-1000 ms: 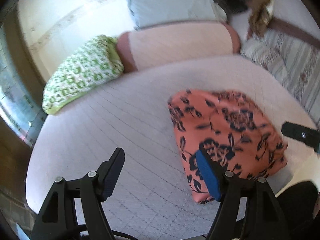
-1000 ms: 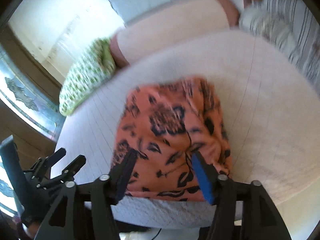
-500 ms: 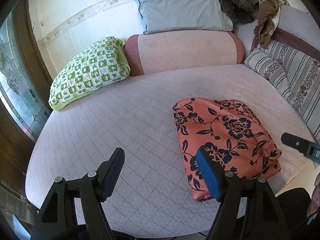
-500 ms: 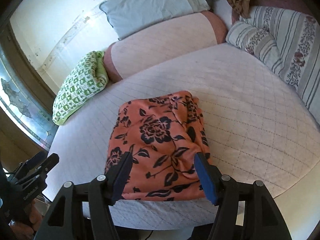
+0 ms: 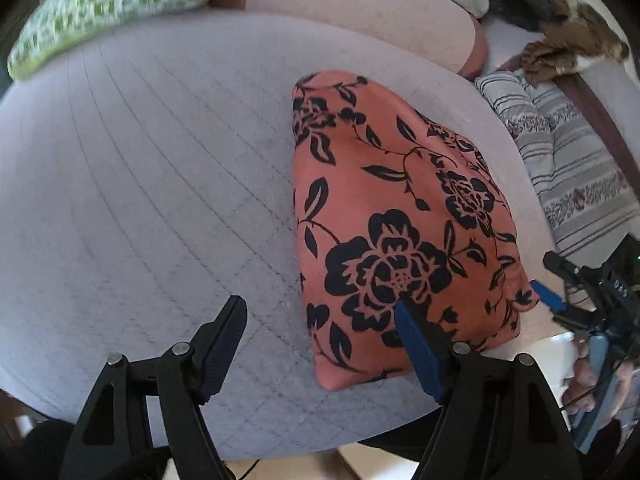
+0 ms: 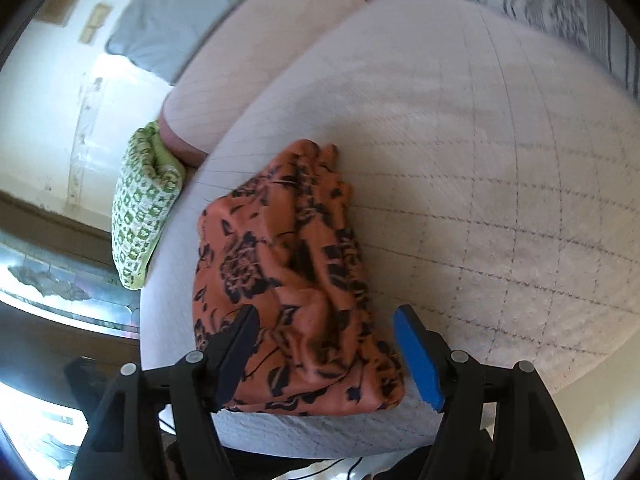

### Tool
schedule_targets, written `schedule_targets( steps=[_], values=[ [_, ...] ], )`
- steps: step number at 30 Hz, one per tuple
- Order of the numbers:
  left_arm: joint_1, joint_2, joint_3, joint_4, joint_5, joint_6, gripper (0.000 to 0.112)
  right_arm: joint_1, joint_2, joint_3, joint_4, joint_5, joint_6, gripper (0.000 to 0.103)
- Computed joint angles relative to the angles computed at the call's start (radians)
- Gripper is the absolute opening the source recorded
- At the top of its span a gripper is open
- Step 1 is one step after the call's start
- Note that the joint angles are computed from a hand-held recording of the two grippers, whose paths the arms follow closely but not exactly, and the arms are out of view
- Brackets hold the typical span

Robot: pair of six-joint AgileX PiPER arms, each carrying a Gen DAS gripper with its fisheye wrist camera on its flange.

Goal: Fold small clothes

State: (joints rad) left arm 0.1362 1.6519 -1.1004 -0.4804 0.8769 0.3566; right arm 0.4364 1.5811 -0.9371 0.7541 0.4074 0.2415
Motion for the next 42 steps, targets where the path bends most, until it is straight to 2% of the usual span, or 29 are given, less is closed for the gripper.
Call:
schedule_targets(
  steps=[2, 5, 11, 13, 17, 24, 29, 31, 32, 34, 37, 39, 42],
  values=[
    [0.016, 0.03, -0.014, -0.05, 0.017, 0.033, 0.077, -0.03, 0.03, -0.001, 0.116, 0.013, -0.124, 0.074],
    [0.038, 0.103, -0.059, -0.134, 0.074, 0.098, 0.077, -0.073, 0.104, -0.026, 0.266, 0.082, -0.291, 0.074],
    [0.063, 0.224, -0.116, -0.268, 0.154, 0.181, 0.077, -0.101, 0.262, -0.103, 0.458, 0.19, -0.506, 0.075],
    [0.062, 0.25, -0.134, -0.286, 0.17, 0.199, 0.078, -0.1, 0.291, -0.121, 0.532, 0.198, -0.586, 0.081],
    [0.055, 0.297, -0.191, -0.297, 0.194, 0.215, 0.078, -0.098, 0.385, -0.199, 0.628, 0.257, -0.686, 0.081],
    [0.045, 0.359, -0.254, -0.337, 0.198, 0.227, 0.084, -0.058, 0.488, -0.37, 0.546, 0.266, -0.614, 0.083],
    [-0.005, 0.345, -0.231, -0.349, 0.113, 0.24, 0.087, -0.022, 0.506, -0.423, 0.477, 0.238, -0.568, 0.082],
    [-0.007, 0.326, -0.2, -0.373, 0.081, 0.262, 0.086, -0.005, 0.502, -0.432, 0.441, 0.22, -0.544, 0.076],
    [-0.007, 0.318, -0.188, -0.374, 0.067, 0.269, 0.083, 0.006, 0.496, -0.435, 0.414, 0.208, -0.527, 0.074],
    [-0.006, 0.303, -0.172, -0.363, 0.045, 0.266, 0.068, 0.015, 0.478, -0.413, 0.423, 0.192, -0.534, 0.066],
    [0.021, 0.28, -0.157, -0.386, 0.053, 0.292, 0.048, 0.045, 0.465, -0.425, 0.377, 0.166, -0.485, 0.058],
    [0.035, 0.264, -0.159, -0.388, 0.064, 0.306, 0.043, 0.082, 0.454, -0.456, 0.265, 0.138, -0.379, 0.055],
    [0.056, 0.219, -0.146, -0.369, 0.059, 0.321, 0.041, 0.111, 0.429, -0.482, 0.181, 0.133, -0.294, 0.05]
  ],
)
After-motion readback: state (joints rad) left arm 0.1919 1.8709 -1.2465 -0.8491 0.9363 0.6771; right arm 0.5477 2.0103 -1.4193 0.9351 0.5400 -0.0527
